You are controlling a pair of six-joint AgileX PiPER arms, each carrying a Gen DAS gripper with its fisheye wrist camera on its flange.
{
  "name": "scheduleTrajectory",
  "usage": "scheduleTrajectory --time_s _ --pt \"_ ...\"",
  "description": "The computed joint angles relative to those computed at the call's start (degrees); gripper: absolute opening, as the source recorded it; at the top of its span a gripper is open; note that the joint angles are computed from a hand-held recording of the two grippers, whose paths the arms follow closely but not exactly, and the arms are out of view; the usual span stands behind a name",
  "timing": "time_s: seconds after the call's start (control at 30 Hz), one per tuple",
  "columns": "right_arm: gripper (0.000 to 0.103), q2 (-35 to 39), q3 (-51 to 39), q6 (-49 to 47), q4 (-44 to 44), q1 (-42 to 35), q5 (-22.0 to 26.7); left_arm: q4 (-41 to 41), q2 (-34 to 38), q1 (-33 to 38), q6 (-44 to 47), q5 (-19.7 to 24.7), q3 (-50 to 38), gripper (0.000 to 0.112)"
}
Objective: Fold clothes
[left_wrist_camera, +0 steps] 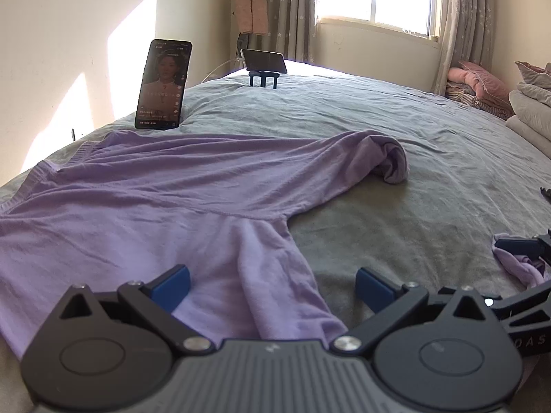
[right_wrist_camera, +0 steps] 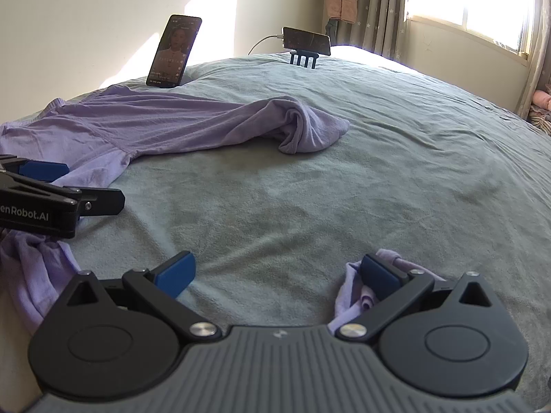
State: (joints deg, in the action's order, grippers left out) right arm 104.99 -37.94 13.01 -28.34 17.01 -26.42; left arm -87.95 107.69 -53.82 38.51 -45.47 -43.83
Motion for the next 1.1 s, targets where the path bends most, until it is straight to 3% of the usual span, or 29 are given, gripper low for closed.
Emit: scheduleTrajectory --time_s 0.37,0.63,0.8,1.1 --pt "0.103 0.0 0.1 0.9 -1.2 -0.3 -0.3 0.5 0.2 -0.4 -0.9 -0.5 0.3 0.103" --pt "0.103 0.1 0.2 0.0 0.0 0.0 -0.4 11.5 -2.4 1.5 -14.8 1.3 5.9 0.103" --pt "0.103 0.1 0.2 0.1 -0.1 -0.1 -0.4 8.9 -1.3 1.3 -11.0 1.3 4.0 0.103" --pt "0.103 0.2 0.2 -0.3 0.3 0.0 -0.5 9.6 -1.7 1.4 -11.8 1.4 4.6 0.103"
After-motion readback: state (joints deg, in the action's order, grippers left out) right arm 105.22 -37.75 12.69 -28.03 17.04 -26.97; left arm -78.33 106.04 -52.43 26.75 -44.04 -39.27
